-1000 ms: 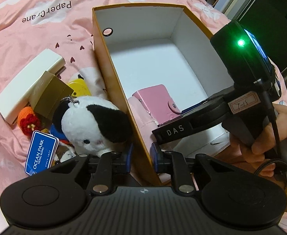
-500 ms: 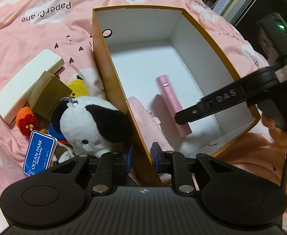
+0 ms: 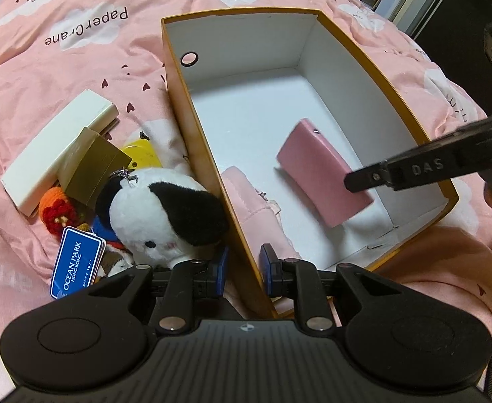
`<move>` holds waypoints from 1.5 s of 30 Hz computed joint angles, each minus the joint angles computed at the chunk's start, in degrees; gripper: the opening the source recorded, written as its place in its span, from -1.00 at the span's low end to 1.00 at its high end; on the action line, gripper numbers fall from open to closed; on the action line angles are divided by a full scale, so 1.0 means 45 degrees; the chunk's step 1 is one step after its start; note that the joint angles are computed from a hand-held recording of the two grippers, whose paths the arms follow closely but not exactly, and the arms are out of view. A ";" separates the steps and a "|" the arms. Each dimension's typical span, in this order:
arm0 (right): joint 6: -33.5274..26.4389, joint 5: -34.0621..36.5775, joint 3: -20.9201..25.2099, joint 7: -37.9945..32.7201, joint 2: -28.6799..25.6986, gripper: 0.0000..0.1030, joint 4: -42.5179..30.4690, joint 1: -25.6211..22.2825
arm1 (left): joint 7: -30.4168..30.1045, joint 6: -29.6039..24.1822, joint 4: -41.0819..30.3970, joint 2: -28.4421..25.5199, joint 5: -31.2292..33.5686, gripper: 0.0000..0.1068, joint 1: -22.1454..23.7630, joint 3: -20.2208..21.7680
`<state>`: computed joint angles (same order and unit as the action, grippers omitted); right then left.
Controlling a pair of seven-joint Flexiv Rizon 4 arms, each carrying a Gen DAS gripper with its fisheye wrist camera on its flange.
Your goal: Organize objects
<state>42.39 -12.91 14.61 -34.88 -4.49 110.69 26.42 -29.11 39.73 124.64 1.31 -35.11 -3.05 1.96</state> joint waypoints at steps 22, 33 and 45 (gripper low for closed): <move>-0.0253 0.1779 0.0321 -0.1414 -0.0685 -0.64 -0.0860 0.0440 | -0.0020 -0.0651 -0.0127 -0.0062 -0.0288 -0.62 0.0140 0.0043; 0.2518 0.2505 0.0298 0.0486 -0.0613 -0.47 0.0296 0.0415 | 0.0448 -0.1014 -0.0091 0.0059 -0.0692 -0.62 0.0251 0.0163; 0.5196 0.0941 0.0228 0.3126 -0.0013 -0.58 0.1973 0.0348 | 0.0732 -0.1193 -0.0192 0.0641 -0.1997 -0.59 0.0582 0.0552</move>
